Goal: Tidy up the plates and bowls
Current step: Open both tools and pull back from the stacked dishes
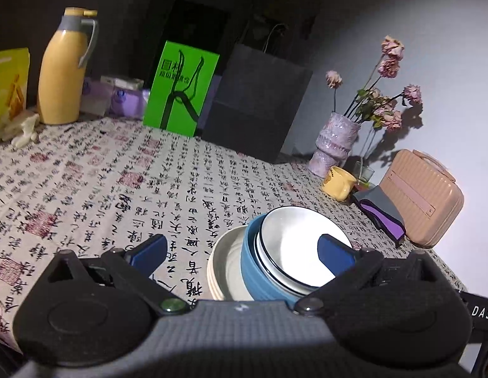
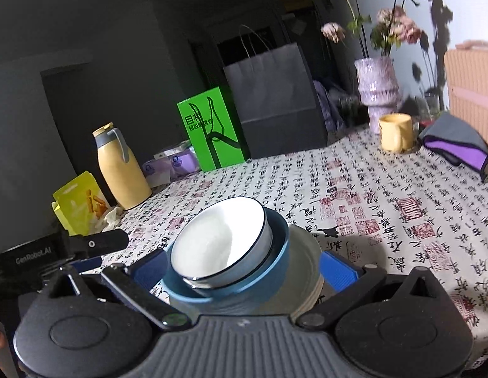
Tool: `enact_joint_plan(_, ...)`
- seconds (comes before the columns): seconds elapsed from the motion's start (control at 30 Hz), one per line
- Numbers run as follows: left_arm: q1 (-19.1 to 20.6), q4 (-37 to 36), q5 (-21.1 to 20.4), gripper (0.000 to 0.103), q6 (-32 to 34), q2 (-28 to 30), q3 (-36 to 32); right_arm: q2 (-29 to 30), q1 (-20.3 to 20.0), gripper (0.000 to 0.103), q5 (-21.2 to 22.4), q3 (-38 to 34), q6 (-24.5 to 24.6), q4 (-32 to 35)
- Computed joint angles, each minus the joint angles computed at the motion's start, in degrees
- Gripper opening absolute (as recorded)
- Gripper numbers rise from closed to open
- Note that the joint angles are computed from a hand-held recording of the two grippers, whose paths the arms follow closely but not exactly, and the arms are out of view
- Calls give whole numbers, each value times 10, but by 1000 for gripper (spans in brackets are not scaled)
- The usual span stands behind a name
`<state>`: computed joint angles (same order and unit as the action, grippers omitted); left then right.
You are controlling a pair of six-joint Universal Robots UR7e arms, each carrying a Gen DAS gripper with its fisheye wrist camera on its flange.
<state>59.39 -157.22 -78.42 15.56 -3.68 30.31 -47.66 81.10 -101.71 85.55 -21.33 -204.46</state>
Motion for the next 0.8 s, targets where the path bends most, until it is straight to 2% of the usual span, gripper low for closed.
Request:
enact_joint_plan(0.43, -2, -187, -5, 103, 61, -111, 235, -10, 18, 103, -10, 83, -60, -120)
enact_joint_plan(0.8, 2, -278, -4, 103, 96, -171, 363, -15, 27, 103, -19, 154, -99, -206)
